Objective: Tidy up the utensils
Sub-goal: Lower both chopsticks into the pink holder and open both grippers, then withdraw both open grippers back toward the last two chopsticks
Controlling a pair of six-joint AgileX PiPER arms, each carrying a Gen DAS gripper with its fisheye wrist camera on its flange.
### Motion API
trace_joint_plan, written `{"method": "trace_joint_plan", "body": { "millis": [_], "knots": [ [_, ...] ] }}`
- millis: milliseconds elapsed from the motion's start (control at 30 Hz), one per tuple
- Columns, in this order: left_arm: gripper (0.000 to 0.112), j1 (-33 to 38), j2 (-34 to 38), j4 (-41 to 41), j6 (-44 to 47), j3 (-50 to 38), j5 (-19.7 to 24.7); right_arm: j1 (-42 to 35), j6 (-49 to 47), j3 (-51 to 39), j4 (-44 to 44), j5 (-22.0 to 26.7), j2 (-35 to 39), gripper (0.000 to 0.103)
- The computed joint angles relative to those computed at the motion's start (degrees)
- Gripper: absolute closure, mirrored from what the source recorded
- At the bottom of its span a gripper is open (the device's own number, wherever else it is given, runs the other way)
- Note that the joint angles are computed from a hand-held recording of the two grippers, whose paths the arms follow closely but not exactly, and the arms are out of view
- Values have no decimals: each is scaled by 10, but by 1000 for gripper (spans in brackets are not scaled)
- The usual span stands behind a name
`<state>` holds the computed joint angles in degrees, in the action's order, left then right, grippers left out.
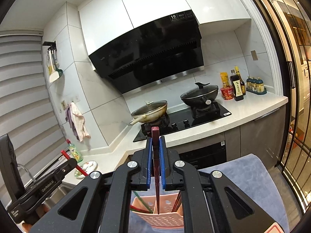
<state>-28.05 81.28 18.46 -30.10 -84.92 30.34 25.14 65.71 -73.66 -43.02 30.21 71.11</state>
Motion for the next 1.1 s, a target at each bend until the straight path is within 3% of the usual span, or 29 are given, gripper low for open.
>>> {"method": "trace_joint_plan", "body": {
  "millis": [467, 733, 1100],
  "knots": [
    [105, 21, 65, -54, 36, 31, -29, -61, -58, 48, 91, -82, 85, 96],
    [104, 26, 74, -51, 27, 42, -35, -56, -53, 62, 84, -81, 86, 91],
    [100, 10, 25, 10, -26, 78, -27, -10, -6, 93, 26, -44, 18, 91]
  ]
}}
